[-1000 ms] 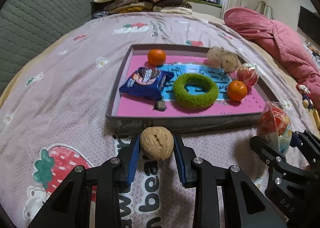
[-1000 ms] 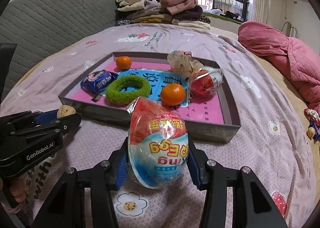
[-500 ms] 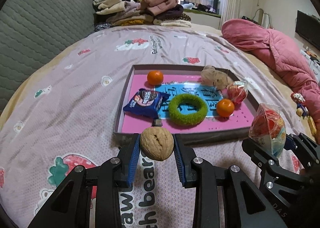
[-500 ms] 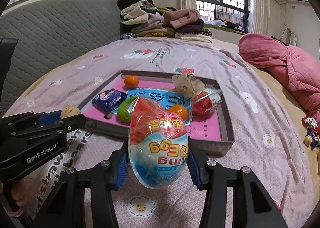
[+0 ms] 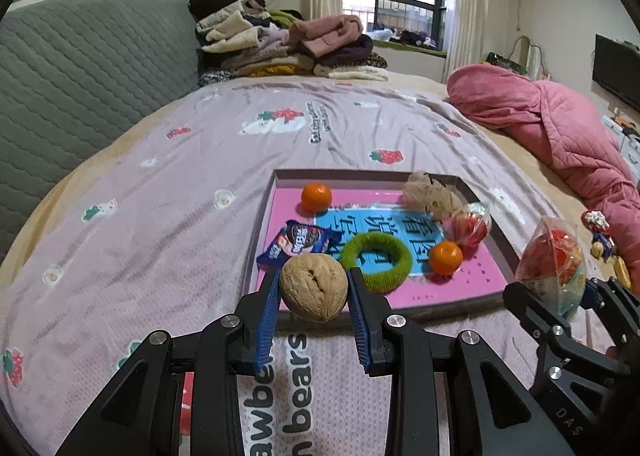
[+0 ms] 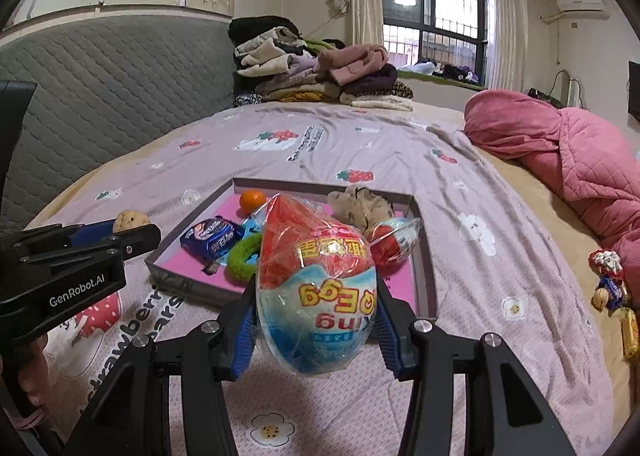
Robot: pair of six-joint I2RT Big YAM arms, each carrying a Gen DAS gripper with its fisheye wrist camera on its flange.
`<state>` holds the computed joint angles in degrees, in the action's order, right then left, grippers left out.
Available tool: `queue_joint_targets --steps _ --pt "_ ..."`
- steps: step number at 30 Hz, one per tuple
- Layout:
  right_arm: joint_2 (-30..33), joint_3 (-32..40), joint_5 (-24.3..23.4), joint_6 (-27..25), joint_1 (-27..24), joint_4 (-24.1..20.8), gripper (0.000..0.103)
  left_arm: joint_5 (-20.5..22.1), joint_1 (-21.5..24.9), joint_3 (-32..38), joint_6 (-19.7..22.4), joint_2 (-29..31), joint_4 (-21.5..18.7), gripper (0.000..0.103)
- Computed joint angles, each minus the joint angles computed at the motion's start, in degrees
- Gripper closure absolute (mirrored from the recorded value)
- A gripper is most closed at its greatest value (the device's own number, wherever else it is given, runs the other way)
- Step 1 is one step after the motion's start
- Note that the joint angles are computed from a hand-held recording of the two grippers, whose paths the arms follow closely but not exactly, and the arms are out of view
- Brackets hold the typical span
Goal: Organize objects
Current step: 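Lift and carry the walnut with left gripper while right gripper carries the Kinder egg bag over the tray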
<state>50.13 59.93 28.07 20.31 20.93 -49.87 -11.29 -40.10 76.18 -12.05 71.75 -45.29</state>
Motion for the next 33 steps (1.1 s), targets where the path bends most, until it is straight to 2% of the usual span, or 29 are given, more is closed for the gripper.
queue_joint_targets --steps 13,19,33 --pt "-0.2 0.8 2.9 -2.2 -0.5 2.5 0.052 -1.5 0.0 1.9 1.0 1.8 1.3 0.069" --pt "0.4 1.2 4.6 -3.3 -0.7 4.0 0.052 -4.5 -0.1 3.0 3.1 3.6 2.7 0.069" --pt "1.7 2.6 5.1 -5.4 -3.5 6.2 0.052 -5.7 0.6 5.0 3.2 6.1 4.1 0.069"
